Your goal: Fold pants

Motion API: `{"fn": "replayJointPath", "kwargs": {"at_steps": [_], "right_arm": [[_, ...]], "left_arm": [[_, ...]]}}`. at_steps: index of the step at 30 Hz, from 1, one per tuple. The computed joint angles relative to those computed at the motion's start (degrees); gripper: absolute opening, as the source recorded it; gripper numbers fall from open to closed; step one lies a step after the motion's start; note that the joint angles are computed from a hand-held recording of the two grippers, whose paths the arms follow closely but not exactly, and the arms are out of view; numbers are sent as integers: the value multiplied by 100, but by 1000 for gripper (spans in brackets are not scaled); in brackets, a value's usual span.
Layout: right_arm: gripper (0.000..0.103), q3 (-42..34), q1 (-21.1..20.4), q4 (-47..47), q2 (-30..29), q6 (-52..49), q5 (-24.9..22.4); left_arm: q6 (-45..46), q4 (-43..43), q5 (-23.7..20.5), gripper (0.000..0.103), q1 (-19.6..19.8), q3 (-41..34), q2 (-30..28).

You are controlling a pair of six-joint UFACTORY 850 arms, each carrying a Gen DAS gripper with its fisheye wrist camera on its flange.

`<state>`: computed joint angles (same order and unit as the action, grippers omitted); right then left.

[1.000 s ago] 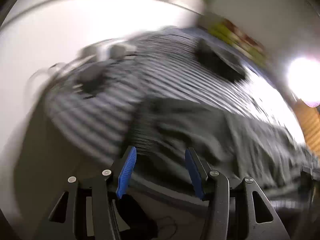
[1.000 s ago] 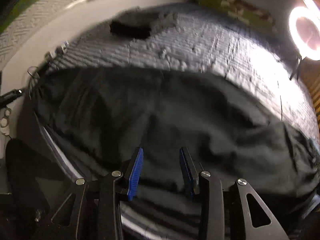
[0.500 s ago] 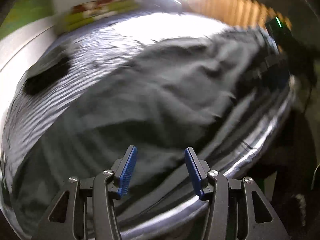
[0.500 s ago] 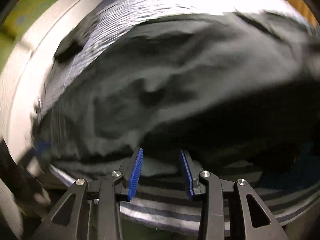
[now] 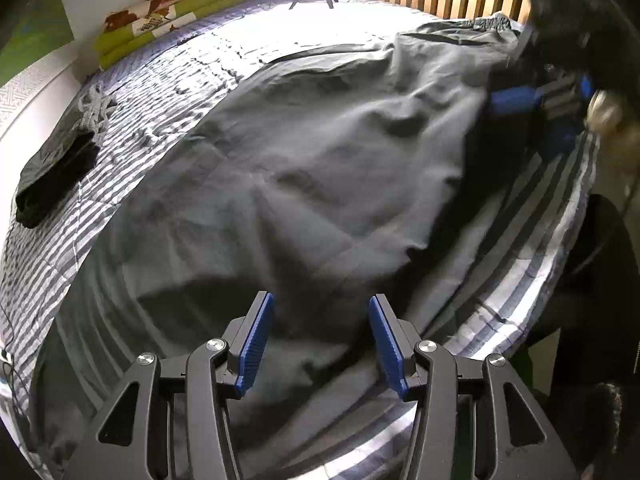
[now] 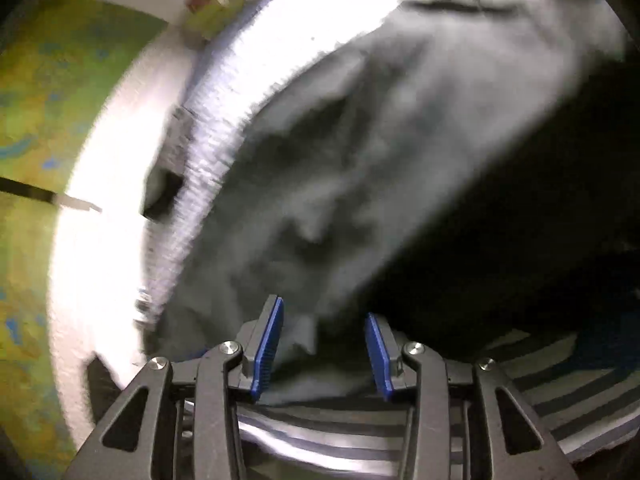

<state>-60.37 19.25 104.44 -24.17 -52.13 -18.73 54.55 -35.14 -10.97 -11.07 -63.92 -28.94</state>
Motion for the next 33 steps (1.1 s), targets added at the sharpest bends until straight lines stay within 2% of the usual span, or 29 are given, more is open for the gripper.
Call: {"fn": "replayJointPath", "kwargs": {"at_steps": [2,4,7,9,13,16,18,19,20,21,27,29,33], "right_arm": [[37,-98,42,-359,76,119,211],[37,-176,44,-1058,55,739,243],[37,-95,-23,-1197,26,924,144],[37,45,-52,-1031,51,776,126],[37,133,-18,-1366,-21,954,116],[37,-40,47,-1721,-235,1194,15],[37,-191,90,-1777,-382,1212,30],[35,-266,89,-1745,-452,1187,-4],[25,-292,71,-1474,-480,1037,-30],[19,-320,51,-1392,-499,1035,-67],[14,-340,-65,-1001,-385,962,-46],[14,-311,-105,-1137,-325,1142,-4],[9,-177,-200,-813,-211,974,0]], "left_arm": [[-168,198,-31,54,-1,-73,-64],[-554,702,0,54,-30,-111,-119],[-854,1188,-63,53,-47,-217,-263],[-1178,1442,-23,46,-23,-295,-325],[-788,683,-195,45,204,-576,-428],[-1024,878,-220,45,306,-701,-458],[-455,331,-295,45,376,-649,-370],[20,-89,-334,46,400,-575,-296],[374,-332,-381,46,402,-480,-215],[568,-340,-411,46,372,-373,-142],[-73,1029,-157,46,95,10,-71],[279,663,-116,47,122,58,-68],[343,583,-234,48,178,57,-17]]}}
